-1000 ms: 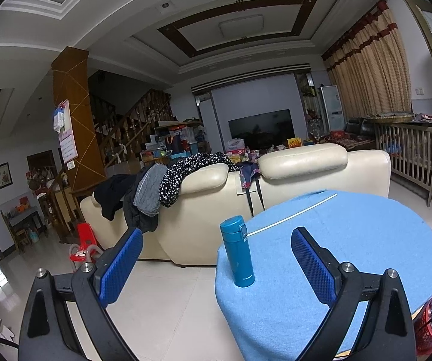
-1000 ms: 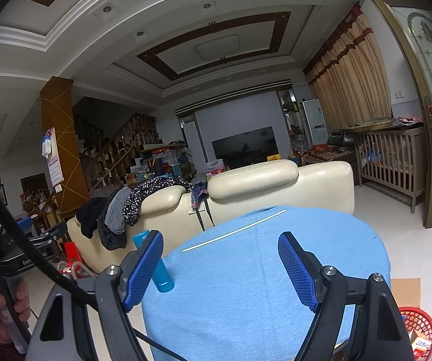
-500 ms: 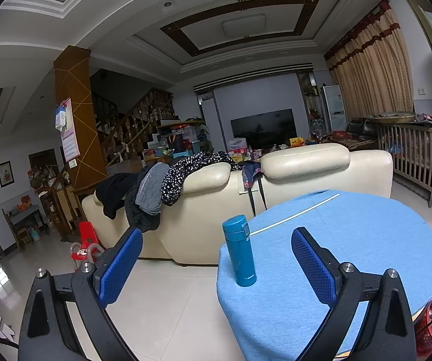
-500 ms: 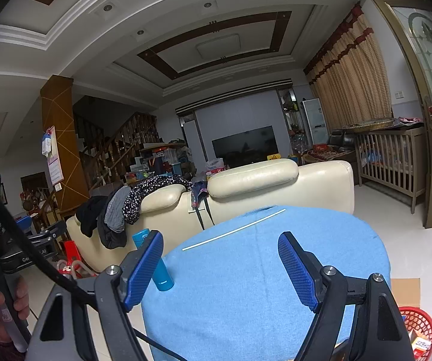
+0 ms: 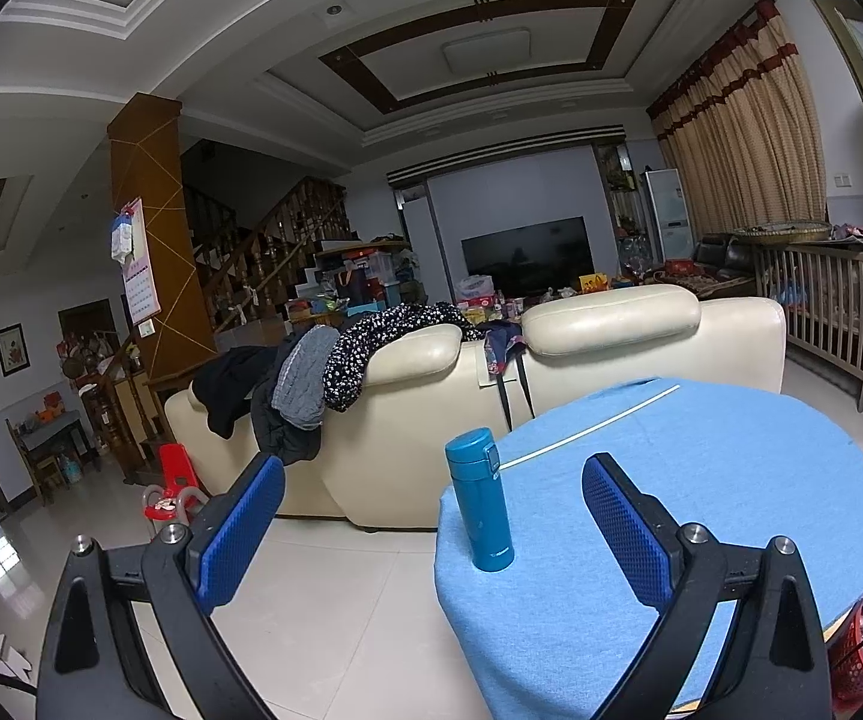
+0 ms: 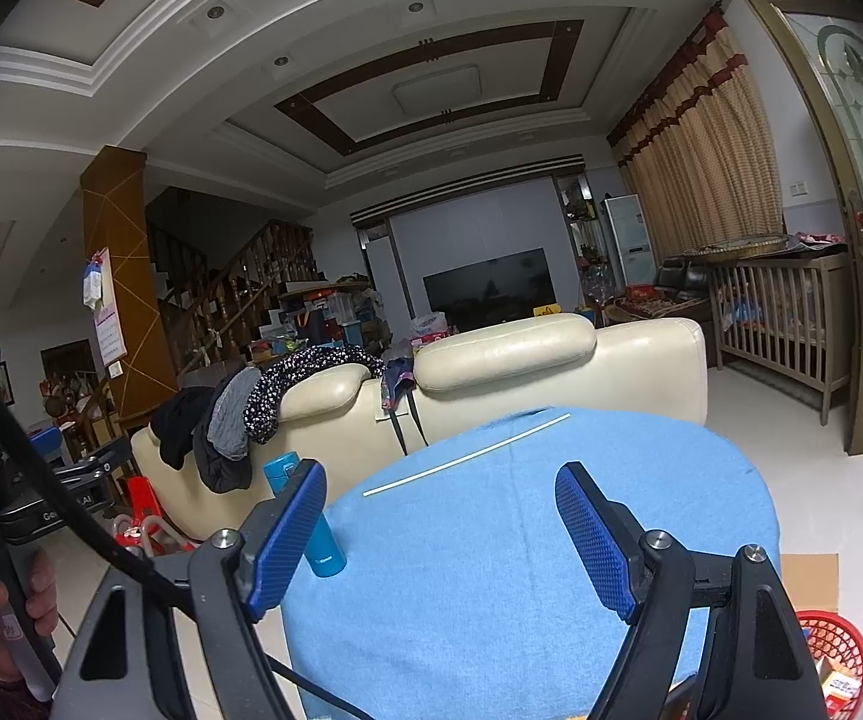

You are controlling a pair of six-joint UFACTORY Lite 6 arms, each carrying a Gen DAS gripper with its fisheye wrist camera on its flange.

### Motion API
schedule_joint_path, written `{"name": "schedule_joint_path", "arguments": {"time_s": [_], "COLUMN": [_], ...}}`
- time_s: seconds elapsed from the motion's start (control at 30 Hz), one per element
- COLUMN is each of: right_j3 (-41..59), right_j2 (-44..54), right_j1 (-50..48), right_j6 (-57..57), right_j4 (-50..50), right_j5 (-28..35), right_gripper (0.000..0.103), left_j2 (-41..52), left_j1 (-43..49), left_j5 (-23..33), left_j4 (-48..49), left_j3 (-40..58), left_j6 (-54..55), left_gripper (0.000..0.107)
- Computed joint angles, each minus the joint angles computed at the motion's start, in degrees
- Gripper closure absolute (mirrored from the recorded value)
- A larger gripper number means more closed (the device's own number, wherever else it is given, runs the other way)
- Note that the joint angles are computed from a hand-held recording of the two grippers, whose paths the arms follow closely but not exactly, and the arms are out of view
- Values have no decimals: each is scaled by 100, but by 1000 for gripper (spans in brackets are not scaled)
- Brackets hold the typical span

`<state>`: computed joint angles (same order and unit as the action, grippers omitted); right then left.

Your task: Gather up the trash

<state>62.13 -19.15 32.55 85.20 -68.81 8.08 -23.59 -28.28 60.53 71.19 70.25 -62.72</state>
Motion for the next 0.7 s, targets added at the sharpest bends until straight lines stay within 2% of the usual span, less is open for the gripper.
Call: {"name": "schedule_joint_path", "arguments": {"time_s": [0.7], "right_j3": [-92], "right_j2": [-53], "right_j1": [-46], "right_j6": [32], "right_j4": [-52], "right_j5": [-60], "right_gripper": [22], "left_j2": [-32], "left_j1": [100], "left_j5": [-112], "left_j4": [-74], "left_j3": [-42], "left_j6": [110], "left_gripper": [7]}}
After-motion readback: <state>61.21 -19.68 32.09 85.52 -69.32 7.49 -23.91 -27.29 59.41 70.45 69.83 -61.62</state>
